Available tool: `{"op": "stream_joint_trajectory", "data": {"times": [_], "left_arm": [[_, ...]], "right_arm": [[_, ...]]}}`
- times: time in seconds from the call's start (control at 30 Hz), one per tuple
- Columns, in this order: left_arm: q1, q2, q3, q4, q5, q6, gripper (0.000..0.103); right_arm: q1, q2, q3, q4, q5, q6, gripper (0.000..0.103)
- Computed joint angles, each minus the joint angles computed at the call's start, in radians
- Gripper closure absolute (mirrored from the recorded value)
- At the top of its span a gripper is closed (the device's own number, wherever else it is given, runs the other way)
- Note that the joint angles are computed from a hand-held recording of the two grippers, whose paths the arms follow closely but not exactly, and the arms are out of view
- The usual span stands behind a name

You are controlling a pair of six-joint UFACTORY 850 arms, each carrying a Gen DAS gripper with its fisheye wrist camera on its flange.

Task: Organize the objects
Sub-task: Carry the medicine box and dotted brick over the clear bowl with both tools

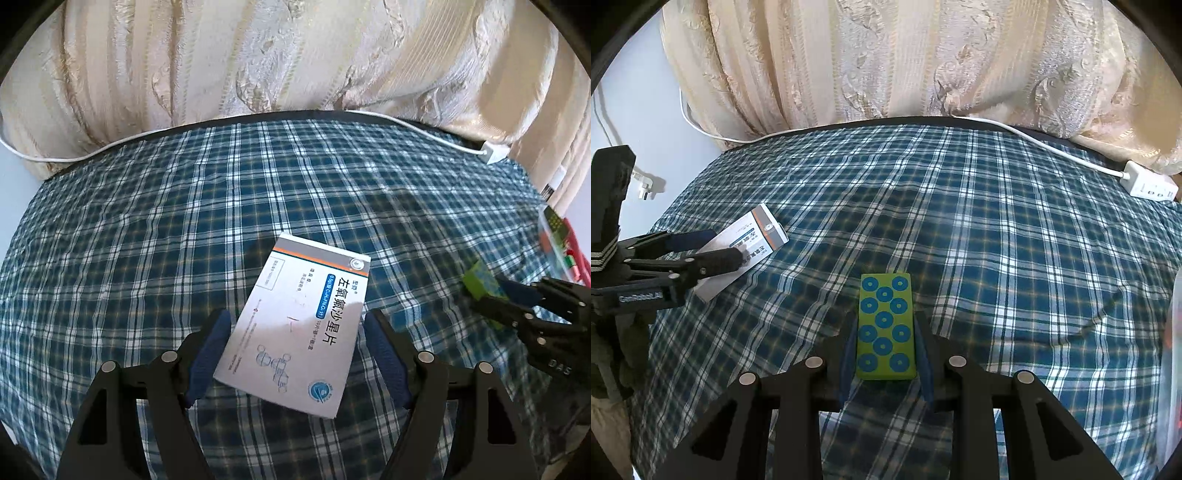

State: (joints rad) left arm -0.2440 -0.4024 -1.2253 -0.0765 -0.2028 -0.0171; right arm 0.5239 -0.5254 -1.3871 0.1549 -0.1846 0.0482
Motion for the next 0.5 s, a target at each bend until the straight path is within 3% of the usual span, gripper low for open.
{"op": "stream_joint_trajectory", "data": {"times": [0.2,0.5], "left_arm": [[-0.017,-0.021,-0.022,0.234,-0.015,-0.232,0.027],[-0.053,-0.036,-0.031,0.646,-0.04,-0.639,0.031]], "right_arm": [[-0.001,0.002,0.002,0.013,0.006,-0.014,0.072],[0.01,0.006,0.012,-0.148,0.022,0.131,0.072]]}}
